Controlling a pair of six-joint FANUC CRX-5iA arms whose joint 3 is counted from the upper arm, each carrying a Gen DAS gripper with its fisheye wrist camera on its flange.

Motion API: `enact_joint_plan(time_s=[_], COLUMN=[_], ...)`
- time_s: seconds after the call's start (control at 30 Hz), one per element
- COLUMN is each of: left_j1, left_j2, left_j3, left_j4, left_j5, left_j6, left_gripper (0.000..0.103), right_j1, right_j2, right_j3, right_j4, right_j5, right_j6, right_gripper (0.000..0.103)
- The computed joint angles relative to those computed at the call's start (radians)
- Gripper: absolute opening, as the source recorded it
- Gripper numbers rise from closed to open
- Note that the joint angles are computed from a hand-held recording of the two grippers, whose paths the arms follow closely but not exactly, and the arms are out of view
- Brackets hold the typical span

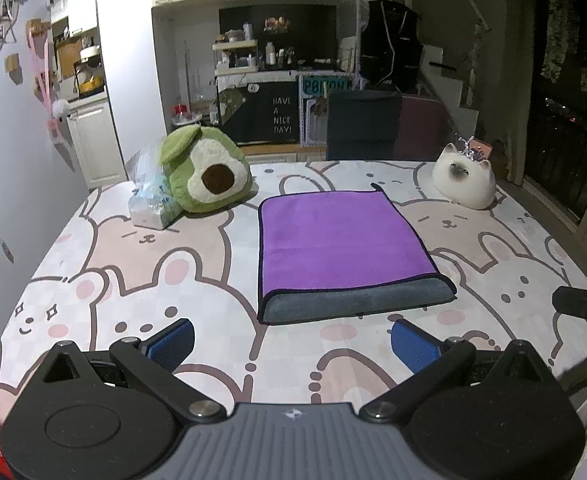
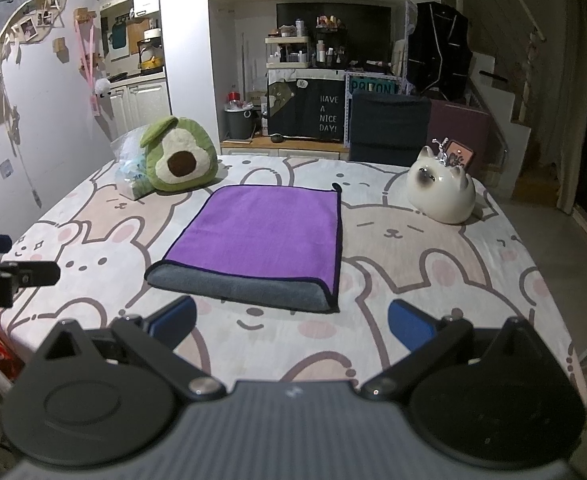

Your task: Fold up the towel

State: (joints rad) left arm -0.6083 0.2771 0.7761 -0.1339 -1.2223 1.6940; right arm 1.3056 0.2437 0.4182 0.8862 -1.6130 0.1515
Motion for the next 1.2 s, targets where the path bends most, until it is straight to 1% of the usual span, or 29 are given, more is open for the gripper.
enact_joint_plan(time_s=[0.37, 0.67, 0.8, 0.9, 1.03, 1.2], left_j1=[-0.001, 0.01, 0.014, 0.02, 0.022, 0.036], left_j2=[0.09, 0.183, 0.226, 0.255, 0.295, 0.34], left_j3=[0.133, 0.263, 0.32, 0.353, 0.402, 0.45], left_j4=[-0.013, 0.007, 0.004, 0.011, -0.001, 0.01], left_j5=[-0.061, -0.132, -0.157, -0.165, -0.184, -0.199], left_j6=[-0.011, -0.032, -0.036, -0.063, -0.078, -0.094], left_gripper=[0.103, 0.103, 0.103, 0.103, 0.103, 0.103], right_j1=[-0.036, -0.077, -0.101, -0.117, -0.138, -0.162], right_j2=[0.011, 0.015, 0.022, 0.026, 0.025, 0.034], right_j3=[0.023, 0.05, 0.069, 0.078, 0.071, 0.073], right_j4=[-0.01, -0.063, -0.086, -0.1, -0.11, -0.132], right_j5=[0.002, 0.006, 0.01, 0.018, 0.037, 0.045], right_j6=[0.028, 0.047, 0.082, 0.105, 0.149, 0.196], right_gripper=[0.103, 0.103, 0.103, 0.103, 0.103, 0.103])
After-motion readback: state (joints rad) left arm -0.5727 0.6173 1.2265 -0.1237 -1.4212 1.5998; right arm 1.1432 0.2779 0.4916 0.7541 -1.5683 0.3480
